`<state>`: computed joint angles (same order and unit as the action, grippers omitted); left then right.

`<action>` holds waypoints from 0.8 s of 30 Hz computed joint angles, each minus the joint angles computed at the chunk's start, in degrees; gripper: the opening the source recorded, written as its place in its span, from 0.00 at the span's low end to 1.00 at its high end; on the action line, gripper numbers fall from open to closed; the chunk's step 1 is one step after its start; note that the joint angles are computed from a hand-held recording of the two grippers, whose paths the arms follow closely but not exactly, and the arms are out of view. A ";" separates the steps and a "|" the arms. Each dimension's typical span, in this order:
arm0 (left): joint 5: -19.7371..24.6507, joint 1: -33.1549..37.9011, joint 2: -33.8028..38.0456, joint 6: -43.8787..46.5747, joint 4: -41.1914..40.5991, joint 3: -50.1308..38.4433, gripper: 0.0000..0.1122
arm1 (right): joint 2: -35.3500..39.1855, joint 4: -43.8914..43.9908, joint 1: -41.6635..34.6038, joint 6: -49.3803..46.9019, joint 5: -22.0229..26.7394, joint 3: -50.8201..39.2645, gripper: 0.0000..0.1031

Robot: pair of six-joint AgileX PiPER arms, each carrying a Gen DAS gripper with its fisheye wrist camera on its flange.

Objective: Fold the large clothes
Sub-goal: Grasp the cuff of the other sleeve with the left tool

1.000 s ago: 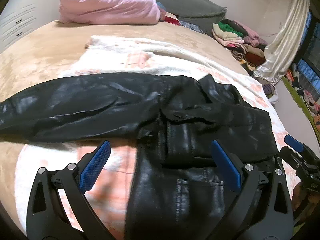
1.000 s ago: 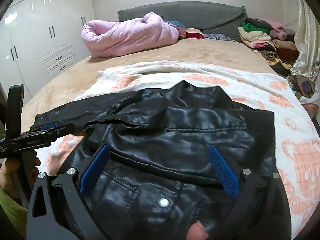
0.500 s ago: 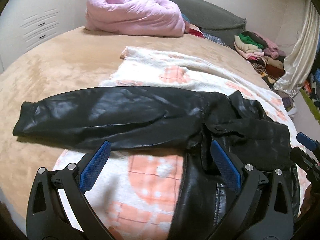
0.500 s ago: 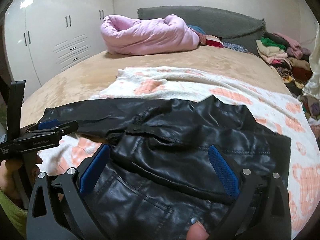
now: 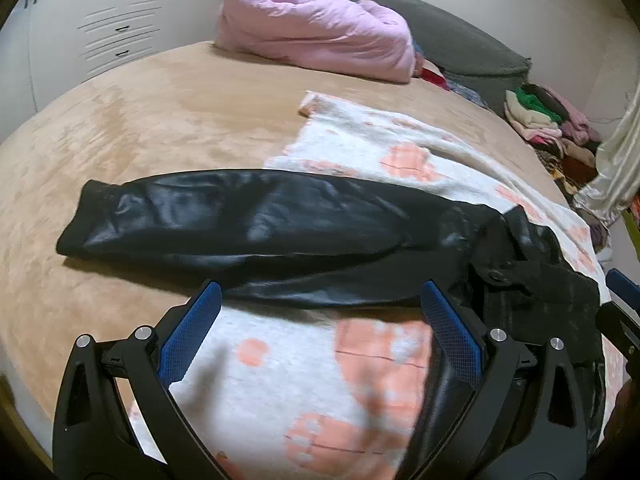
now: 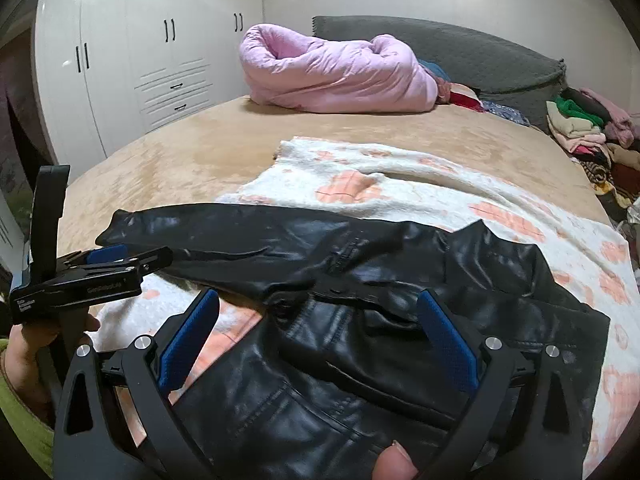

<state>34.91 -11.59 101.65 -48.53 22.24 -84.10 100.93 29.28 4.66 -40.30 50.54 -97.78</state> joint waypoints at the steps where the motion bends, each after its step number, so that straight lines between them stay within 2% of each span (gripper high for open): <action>1: 0.00 0.53 -0.05 -0.26 0.08 0.28 0.83 | 0.18 -0.30 0.49 0.26 -0.11 -0.19 0.96; 16: -2.13 9.01 -0.38 -1.92 -5.24 4.83 0.83 | 3.59 -3.45 7.29 3.41 -1.13 -2.46 0.96; 24: -3.97 14.26 1.28 -5.09 -8.29 6.75 0.83 | 5.46 -3.00 8.27 3.82 -1.41 -3.01 0.96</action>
<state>30.95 2.66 102.92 -53.62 13.96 -77.35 106.39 26.28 12.93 -36.48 49.12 -100.79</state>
